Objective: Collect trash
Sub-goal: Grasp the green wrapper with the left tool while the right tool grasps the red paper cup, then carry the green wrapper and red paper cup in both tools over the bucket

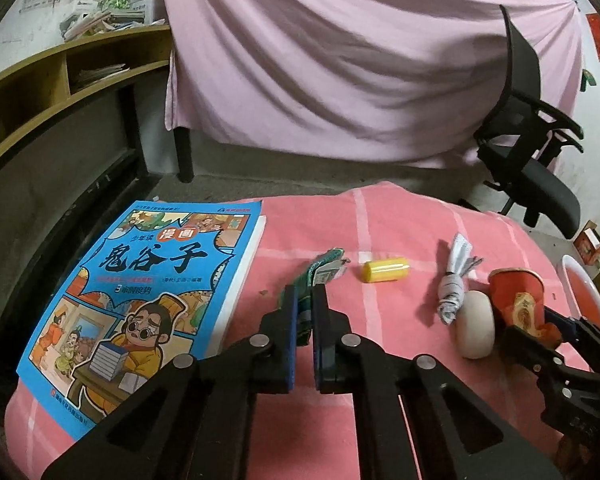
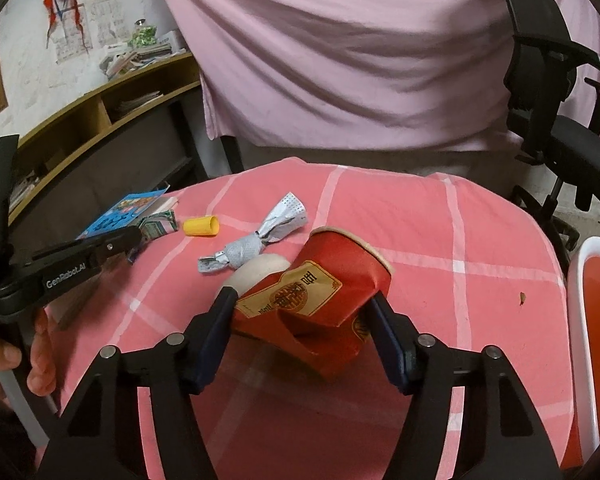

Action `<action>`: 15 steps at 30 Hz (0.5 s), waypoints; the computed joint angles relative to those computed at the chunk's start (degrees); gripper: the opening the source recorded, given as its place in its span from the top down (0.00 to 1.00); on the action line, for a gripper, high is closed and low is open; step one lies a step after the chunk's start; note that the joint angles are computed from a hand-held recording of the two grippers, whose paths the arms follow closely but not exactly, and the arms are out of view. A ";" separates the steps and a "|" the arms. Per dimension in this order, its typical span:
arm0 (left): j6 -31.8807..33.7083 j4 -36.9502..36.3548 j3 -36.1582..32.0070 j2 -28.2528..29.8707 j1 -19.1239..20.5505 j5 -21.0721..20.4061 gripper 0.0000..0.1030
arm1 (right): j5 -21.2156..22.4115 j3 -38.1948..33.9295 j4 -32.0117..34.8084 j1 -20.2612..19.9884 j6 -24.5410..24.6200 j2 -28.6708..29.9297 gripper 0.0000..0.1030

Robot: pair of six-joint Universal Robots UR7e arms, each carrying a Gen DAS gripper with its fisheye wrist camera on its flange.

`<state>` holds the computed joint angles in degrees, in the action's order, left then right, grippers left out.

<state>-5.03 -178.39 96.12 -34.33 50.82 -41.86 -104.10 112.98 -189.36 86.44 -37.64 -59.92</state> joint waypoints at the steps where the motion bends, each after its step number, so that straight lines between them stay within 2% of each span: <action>1: 0.34 -1.03 0.56 -0.11 -0.21 -0.23 0.98 | 0.21 0.15 -0.13 -0.03 -0.15 -0.09 0.41; 6: 2.90 -5.84 3.23 -0.62 -1.26 -1.62 0.98 | 3.31 1.66 -1.12 -0.73 -1.19 -1.18 0.42; 10: 6.67 -13.12 5.49 -0.52 -2.37 -2.96 0.98 | 8.23 3.88 -4.21 -1.78 -2.62 -2.62 0.42; 15: 10.94 -22.16 7.88 -0.14 -3.74 -3.61 0.98 | 11.40 5.92 -8.81 -2.31 -3.94 -3.22 0.42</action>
<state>5.91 -200.55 104.01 -34.47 47.08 -45.47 -92.71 118.89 -198.17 84.14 -41.58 -63.14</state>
